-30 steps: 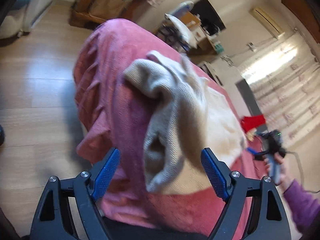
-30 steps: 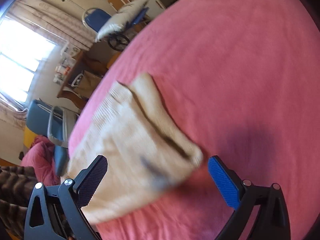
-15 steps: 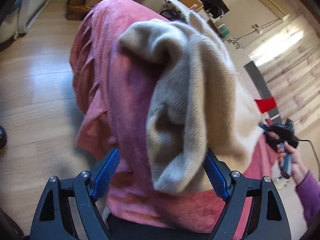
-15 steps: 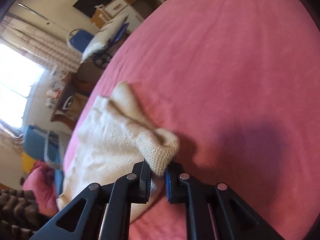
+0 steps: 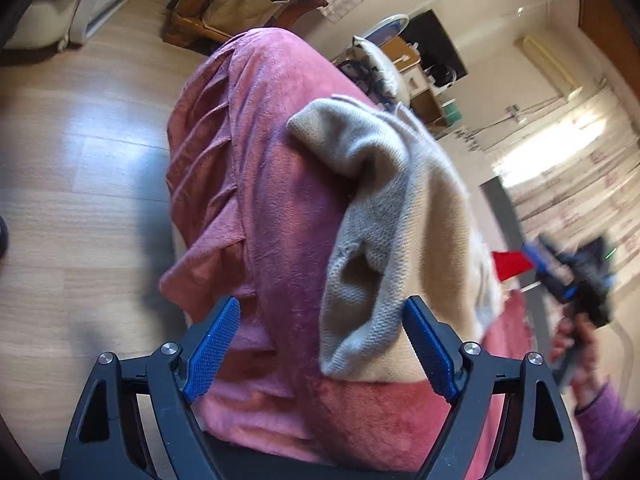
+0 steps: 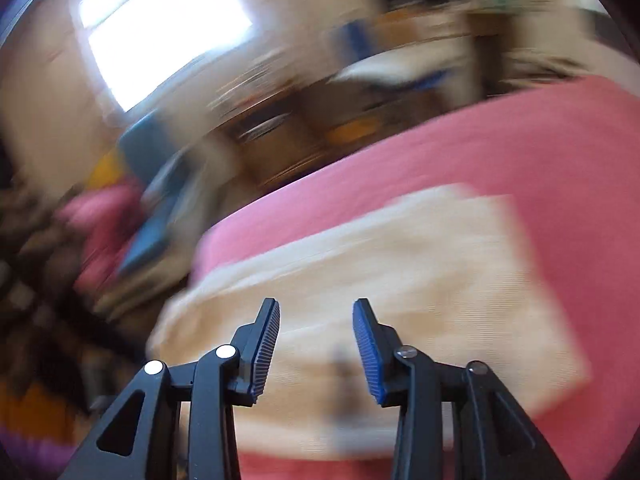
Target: Fold clothes
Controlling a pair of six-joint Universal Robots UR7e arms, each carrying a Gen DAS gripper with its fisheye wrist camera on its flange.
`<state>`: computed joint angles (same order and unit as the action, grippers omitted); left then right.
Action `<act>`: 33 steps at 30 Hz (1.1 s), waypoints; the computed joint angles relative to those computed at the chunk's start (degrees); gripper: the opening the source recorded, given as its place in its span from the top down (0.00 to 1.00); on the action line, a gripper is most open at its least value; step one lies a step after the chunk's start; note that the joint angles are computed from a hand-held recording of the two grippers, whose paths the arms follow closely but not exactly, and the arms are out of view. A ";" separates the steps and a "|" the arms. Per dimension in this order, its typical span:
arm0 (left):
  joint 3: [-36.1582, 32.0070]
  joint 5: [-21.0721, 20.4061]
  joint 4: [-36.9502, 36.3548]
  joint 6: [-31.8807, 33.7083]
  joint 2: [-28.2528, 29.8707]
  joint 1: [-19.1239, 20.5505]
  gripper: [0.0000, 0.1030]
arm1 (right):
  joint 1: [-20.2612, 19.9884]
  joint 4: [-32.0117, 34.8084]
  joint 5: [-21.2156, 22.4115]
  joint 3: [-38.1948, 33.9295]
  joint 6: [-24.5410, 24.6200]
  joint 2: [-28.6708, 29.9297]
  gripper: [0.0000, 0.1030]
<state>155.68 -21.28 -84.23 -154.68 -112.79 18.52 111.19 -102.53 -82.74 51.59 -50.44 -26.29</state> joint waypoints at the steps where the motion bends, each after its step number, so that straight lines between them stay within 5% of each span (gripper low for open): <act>1: -0.66 0.01 -0.69 1.01 1.93 0.71 0.18 | 1.72 3.99 -0.45 -0.44 -2.97 1.54 0.68; 6: -5.67 -3.78 3.75 1.73 9.24 3.01 0.18 | 8.16 8.19 -9.67 4.64 -9.64 6.36 0.73; 9: -5.29 -5.36 2.58 2.29 9.07 3.22 0.18 | 10.38 2.27 -12.89 7.59 -13.13 7.92 0.79; 14: -1.13 -5.44 -6.39 3.81 6.68 4.35 0.18 | 11.08 -13.15 -10.19 3.12 -4.25 13.41 0.78; 16: -1.18 -6.14 -3.41 0.13 6.46 2.97 0.18 | 11.36 -15.29 -12.08 1.93 -1.67 14.64 0.78; 18: -1.59 -7.15 0.80 -4.38 6.54 1.11 0.18 | 11.19 -16.31 -11.33 2.95 -1.17 13.54 0.77; 20: -2.17 -8.64 5.42 -9.11 6.81 -1.00 0.18 | 9.76 -15.71 -4.83 7.10 -2.84 9.35 0.73; 23: -3.89 -13.42 14.43 -17.62 7.52 -5.39 0.18 | 7.83 -8.94 1.30 13.44 -10.45 2.81 0.71; 26: -6.69 -17.51 21.01 -22.37 10.24 -8.28 0.18 | 8.34 -7.90 -5.48 20.78 -17.25 -0.89 0.71; 29: -10.72 -17.31 25.22 -20.98 13.58 -8.15 0.18 | 9.42 -17.81 -14.55 27.71 -17.81 -0.42 0.72; 33: -15.40 -12.58 27.42 -15.74 16.51 -5.15 0.18 | 8.37 -25.54 -8.94 32.35 -10.38 -1.68 0.71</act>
